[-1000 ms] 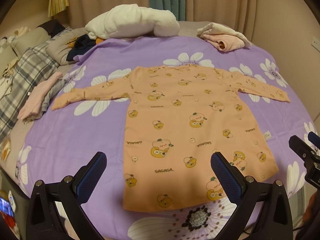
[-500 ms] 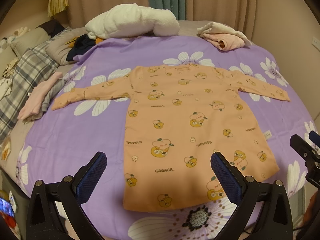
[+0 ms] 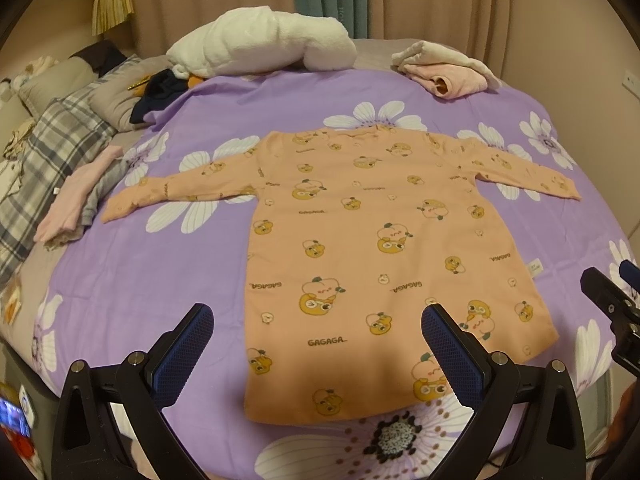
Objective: Fold small clothes
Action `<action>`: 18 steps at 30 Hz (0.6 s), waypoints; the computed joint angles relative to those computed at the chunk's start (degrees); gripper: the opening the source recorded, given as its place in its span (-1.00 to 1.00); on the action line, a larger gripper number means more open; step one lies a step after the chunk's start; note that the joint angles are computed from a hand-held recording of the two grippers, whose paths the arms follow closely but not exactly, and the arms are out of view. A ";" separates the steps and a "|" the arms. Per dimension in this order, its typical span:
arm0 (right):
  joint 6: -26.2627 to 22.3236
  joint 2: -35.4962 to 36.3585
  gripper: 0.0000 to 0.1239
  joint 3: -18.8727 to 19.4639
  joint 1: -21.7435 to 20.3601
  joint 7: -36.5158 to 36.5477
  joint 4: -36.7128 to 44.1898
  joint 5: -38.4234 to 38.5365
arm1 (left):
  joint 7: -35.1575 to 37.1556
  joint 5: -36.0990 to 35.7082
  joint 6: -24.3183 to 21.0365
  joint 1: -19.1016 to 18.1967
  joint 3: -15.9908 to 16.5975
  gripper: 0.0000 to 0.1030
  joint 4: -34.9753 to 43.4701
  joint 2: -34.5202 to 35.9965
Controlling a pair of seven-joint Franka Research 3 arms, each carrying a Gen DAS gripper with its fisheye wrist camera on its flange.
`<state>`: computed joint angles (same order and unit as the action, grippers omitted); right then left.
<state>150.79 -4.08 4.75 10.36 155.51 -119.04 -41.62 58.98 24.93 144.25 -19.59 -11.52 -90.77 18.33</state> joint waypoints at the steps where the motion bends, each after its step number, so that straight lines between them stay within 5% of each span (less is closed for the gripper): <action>1: 0.01 0.00 0.66 -0.02 -0.01 0.07 0.01 -0.06 | 0.06 0.04 -0.02 -0.03 0.01 1.00 0.02 0.04; 18: 0.22 -0.32 0.66 0.10 -0.25 0.49 -0.44 -0.36 | 0.07 0.17 -0.42 -0.25 0.10 1.00 0.36 0.34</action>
<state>151.01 -4.40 4.86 10.11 155.99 -119.48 -41.98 59.05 25.10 143.82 -19.84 -11.42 -90.41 18.67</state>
